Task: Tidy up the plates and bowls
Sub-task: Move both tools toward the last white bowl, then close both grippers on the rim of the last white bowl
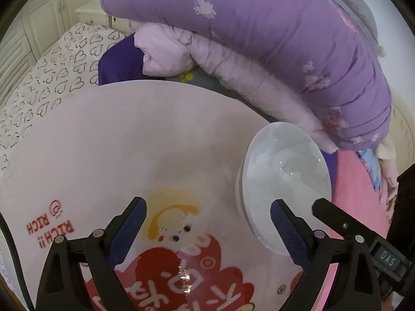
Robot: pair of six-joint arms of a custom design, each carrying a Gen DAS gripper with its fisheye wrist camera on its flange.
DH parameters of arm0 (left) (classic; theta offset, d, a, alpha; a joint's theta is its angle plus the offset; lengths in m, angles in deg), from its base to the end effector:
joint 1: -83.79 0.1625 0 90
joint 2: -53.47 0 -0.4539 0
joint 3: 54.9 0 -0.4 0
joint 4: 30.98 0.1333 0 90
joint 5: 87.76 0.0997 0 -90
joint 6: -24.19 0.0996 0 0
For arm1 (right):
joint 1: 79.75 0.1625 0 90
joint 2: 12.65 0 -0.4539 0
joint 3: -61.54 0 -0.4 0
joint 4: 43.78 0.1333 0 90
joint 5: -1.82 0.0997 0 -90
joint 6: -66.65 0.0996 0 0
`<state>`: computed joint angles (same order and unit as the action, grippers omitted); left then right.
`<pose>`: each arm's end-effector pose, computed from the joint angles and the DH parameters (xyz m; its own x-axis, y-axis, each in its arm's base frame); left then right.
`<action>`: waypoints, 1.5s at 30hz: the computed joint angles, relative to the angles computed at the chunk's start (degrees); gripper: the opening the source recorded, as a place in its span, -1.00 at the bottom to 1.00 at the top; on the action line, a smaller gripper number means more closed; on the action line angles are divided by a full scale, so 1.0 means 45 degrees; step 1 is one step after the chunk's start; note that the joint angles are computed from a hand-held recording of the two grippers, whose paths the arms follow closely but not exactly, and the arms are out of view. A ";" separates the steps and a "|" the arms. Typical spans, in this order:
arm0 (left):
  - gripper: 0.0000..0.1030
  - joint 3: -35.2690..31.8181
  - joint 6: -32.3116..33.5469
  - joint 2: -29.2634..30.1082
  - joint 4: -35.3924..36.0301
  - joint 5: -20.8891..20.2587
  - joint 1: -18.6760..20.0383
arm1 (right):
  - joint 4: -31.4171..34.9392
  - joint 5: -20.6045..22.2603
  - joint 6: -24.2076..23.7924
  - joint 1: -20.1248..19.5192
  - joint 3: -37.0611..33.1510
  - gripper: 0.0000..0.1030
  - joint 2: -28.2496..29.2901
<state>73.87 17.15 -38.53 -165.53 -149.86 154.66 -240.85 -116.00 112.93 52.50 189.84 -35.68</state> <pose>0.0339 -0.4513 0.3030 -0.8891 0.1133 -0.4435 0.2174 0.9572 -0.1912 0.3432 -0.2487 -0.1307 -0.9450 0.1312 0.2997 0.0158 0.9333 -0.3588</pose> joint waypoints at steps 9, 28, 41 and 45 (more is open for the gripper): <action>-0.30 -0.0250 0.0289 0.1158 -0.0575 -0.0557 0.0441 | 0.0081 0.0097 -0.0304 -0.0068 -0.0402 -0.31 0.0263; -0.85 0.0177 0.0045 -0.0546 0.0772 -0.1112 0.0200 | 0.2470 -0.0652 0.1281 0.1471 -0.0627 -0.74 -0.0250; -0.84 0.1005 -0.0622 -0.4670 0.4071 -0.0843 -0.1492 | 0.4508 -0.0763 0.3488 0.3860 -0.0739 -0.74 -0.1151; -0.84 0.1062 -0.1207 -0.6308 0.5874 -0.0660 -0.2399 | 0.5344 -0.0822 0.4200 0.4608 -0.0904 -0.74 -0.1435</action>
